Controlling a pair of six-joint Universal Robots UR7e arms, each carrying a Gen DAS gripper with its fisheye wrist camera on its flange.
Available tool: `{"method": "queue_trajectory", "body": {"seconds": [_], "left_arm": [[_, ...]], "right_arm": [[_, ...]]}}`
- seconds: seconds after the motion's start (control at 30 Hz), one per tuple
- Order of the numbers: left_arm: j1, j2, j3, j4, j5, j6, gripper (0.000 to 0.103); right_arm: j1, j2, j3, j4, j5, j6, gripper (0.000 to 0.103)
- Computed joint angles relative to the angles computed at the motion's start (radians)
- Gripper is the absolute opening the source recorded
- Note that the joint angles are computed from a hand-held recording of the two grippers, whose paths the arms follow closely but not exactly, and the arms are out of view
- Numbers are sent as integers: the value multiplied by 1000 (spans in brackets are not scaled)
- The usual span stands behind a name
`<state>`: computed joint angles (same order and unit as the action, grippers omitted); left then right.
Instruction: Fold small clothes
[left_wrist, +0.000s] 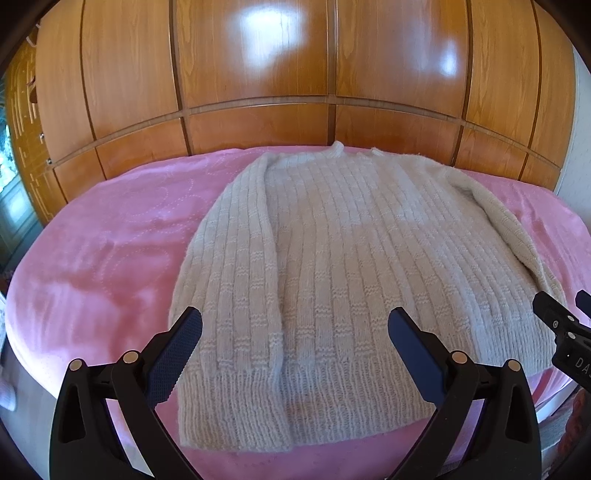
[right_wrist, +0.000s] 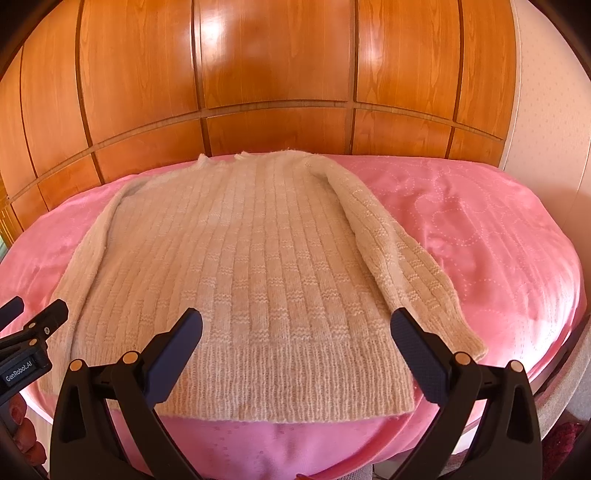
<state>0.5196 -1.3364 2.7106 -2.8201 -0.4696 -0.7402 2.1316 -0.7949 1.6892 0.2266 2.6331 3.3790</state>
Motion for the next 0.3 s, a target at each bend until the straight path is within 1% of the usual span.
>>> {"method": "queue_trajectory", "body": {"seconds": [0.1, 0.17, 0.3], "left_arm": [[-2, -4, 0, 1, 2, -3, 100], [4, -2, -1, -24, -14, 25, 100], [11, 1, -6, -11, -22, 28, 100]], "right_arm": [[1, 2, -2, 2, 1, 2, 101], [0, 1, -1, -2, 0, -3, 101], [-1, 2, 1, -2, -3, -4, 101]]}}
